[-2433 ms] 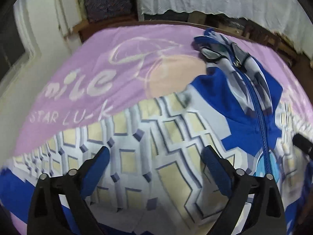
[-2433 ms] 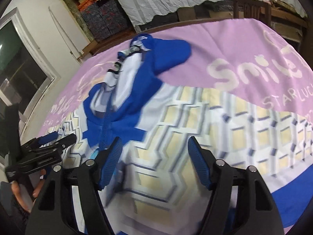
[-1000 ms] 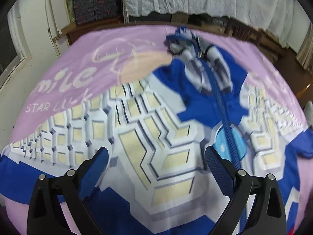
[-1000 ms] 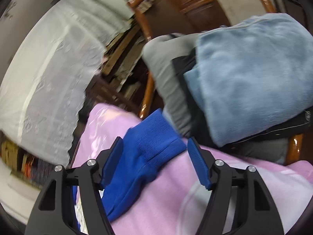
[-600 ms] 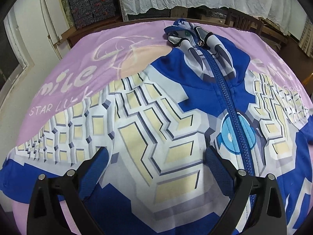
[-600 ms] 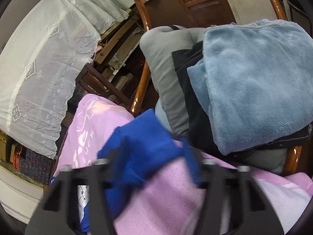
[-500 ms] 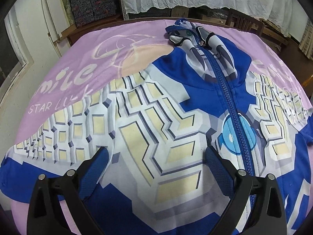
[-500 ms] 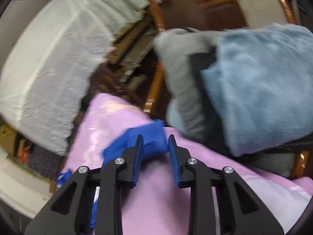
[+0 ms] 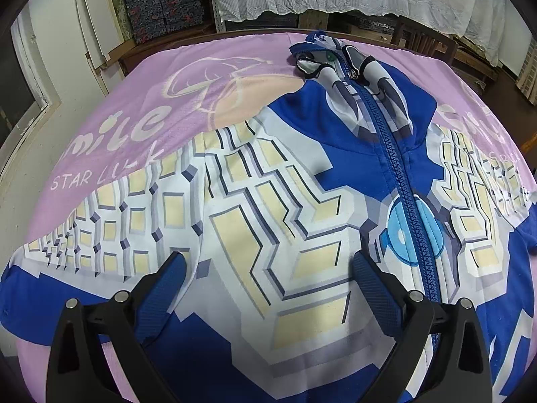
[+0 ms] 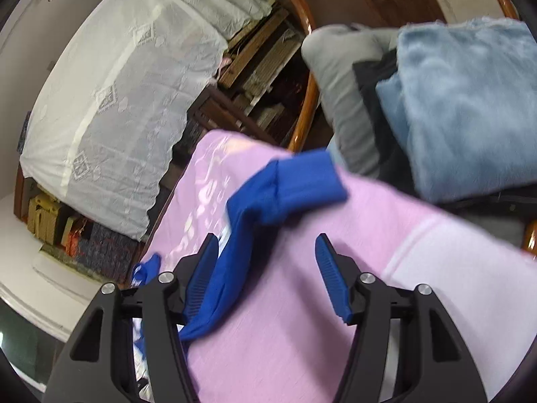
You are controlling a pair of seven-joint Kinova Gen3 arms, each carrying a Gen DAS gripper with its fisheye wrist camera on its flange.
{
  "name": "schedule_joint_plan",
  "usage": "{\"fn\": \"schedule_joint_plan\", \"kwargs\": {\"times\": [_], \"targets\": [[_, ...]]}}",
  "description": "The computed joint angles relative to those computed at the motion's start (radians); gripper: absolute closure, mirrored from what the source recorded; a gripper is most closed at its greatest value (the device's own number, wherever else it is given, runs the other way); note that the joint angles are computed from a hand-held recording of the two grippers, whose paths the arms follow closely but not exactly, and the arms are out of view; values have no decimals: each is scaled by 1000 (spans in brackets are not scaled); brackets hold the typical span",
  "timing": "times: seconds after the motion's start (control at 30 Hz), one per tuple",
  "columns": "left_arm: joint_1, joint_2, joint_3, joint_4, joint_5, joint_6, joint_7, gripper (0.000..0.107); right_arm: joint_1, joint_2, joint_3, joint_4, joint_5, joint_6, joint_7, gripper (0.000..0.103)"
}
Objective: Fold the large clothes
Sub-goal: 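Grasp the other blue cuff with the right tool and lift it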
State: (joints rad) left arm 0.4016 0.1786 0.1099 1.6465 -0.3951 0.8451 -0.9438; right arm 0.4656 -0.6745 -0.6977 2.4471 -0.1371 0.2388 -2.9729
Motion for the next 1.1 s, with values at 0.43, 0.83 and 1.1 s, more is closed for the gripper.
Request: {"fn": "schedule_joint_plan", "kwargs": {"times": [0.43,0.83,1.1], "targets": [[-9,0,0,-4,15,6,-11,8,288,197,-147,-88,15,-101,5,44],[-110,-47,-16,24,153,-44,-40,8,306,29,-171,-90,37,-56,24,89],[-125,-91,-8,57,150,-73,-35,8,299,0,-248,-292,92,81,122,90]]}}
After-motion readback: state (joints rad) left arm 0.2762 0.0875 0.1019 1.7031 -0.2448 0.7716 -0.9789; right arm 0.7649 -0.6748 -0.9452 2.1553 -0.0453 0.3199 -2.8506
